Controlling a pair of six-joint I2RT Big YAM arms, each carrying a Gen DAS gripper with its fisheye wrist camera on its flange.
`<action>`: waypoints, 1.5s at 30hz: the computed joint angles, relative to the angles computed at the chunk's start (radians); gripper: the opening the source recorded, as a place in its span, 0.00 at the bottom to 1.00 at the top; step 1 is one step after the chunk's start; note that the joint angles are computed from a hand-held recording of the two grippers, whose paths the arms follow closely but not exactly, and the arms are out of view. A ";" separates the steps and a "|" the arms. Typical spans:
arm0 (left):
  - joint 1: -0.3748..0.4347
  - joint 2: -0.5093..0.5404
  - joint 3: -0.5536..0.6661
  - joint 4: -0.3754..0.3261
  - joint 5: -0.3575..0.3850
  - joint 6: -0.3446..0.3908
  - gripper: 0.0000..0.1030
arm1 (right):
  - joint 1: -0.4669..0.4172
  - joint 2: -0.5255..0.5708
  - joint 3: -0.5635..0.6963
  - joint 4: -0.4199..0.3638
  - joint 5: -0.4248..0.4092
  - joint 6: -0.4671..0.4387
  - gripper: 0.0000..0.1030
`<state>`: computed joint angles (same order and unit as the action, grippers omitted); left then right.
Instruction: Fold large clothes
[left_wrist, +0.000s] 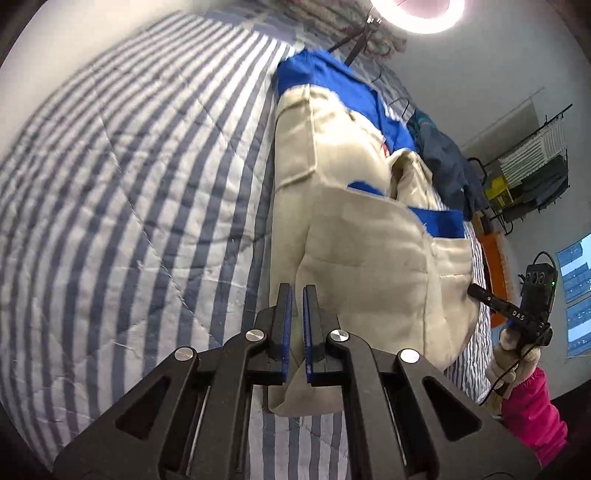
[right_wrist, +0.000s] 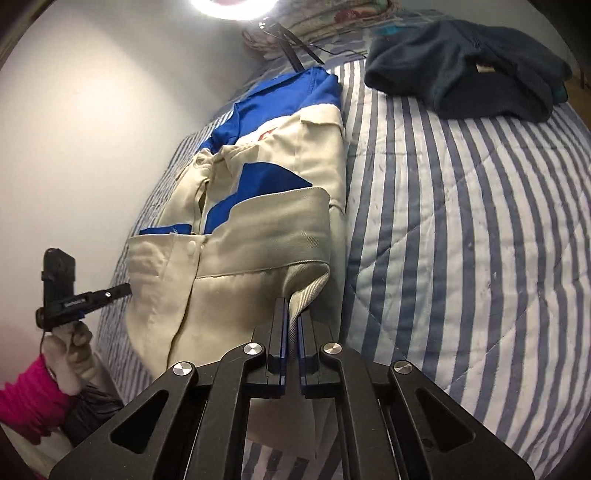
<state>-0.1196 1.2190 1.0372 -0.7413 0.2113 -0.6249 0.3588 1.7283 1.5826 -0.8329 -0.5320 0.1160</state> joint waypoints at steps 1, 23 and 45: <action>-0.008 -0.022 -0.003 -0.003 -0.027 0.012 0.02 | 0.004 -0.015 -0.013 0.007 0.033 -0.013 0.06; -0.112 0.184 0.162 -0.039 -0.166 0.281 0.02 | 0.090 -0.071 0.006 0.064 0.243 -0.207 0.14; 0.002 0.205 0.260 -0.092 -0.051 0.299 0.04 | 0.085 0.092 0.271 -0.123 0.149 -0.173 0.23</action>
<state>-0.1178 1.4237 1.2974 -0.8328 0.1607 -0.3263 0.4439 1.8203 1.8531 -0.9556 -0.3827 -0.0573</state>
